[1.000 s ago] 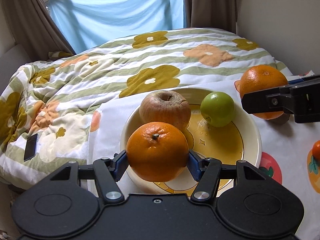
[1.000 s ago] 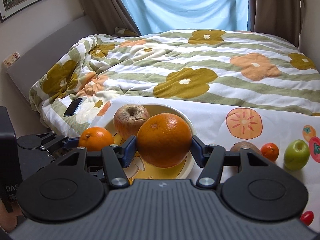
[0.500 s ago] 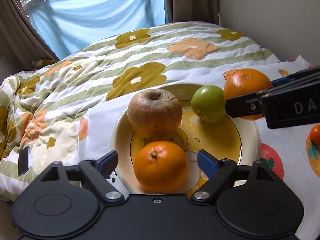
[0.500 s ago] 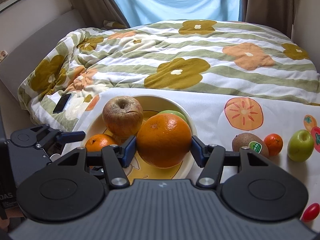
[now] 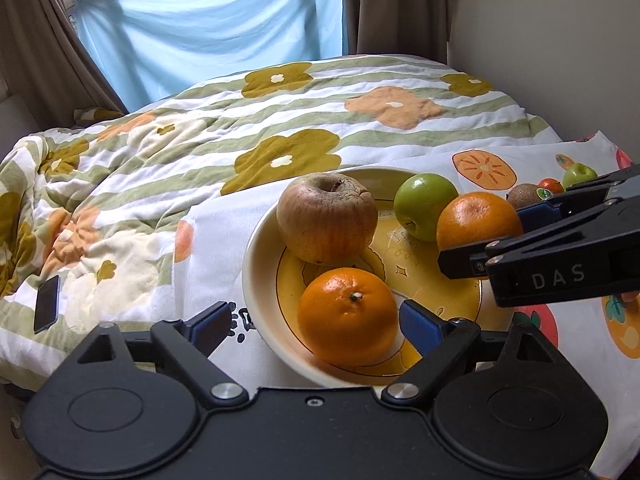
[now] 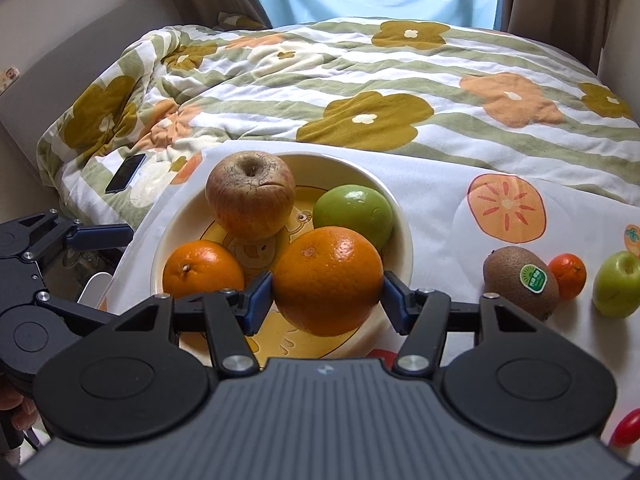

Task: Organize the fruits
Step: 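Carry both oranges into the duck-print bowl and open both tools, then withdraw both tools from the bowl toward the kiwi and green apple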

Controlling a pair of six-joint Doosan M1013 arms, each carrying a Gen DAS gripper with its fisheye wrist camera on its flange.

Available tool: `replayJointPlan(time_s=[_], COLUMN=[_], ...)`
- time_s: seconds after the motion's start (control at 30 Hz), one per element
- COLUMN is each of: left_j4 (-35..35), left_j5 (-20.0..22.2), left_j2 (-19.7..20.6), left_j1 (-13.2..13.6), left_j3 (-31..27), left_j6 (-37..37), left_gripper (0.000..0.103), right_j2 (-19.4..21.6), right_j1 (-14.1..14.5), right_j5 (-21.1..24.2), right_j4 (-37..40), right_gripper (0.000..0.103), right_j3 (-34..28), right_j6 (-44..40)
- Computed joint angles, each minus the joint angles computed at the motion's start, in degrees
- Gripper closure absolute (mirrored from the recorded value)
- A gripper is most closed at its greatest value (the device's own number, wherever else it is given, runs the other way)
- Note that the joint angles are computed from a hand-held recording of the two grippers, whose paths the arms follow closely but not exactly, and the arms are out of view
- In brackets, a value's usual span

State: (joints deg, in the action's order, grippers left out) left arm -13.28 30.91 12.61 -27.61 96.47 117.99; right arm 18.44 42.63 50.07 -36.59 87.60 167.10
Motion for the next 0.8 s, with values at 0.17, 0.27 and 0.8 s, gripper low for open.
replayJointPlan(time_s=[0.17,0.27,0.8], left_j4=[0.7,0.0,0.8], left_j5=[-0.3,-0.1,-1.7], left_j2=[-0.4,-0.6,-1.8], left_j1=[0.2,0.5,0.4], left_j3=[0.7,1.3,2.5], left_j6=[-1.1,-0.6,-1.1], left_gripper=[0.010,0.010,0.010], right_j2=[0.7,0.9,-0.3], right_j1=[-0.3,-0.2,1.2], right_j5=[-1.0,-1.7,-1.3], right_j4=[1.0,0.6,-4.9], right_gripper=[0.030,0.030,0.011], right_j3=[-0.1,0.3,1.5], right_j6=[-2.3,-2.9,0.3])
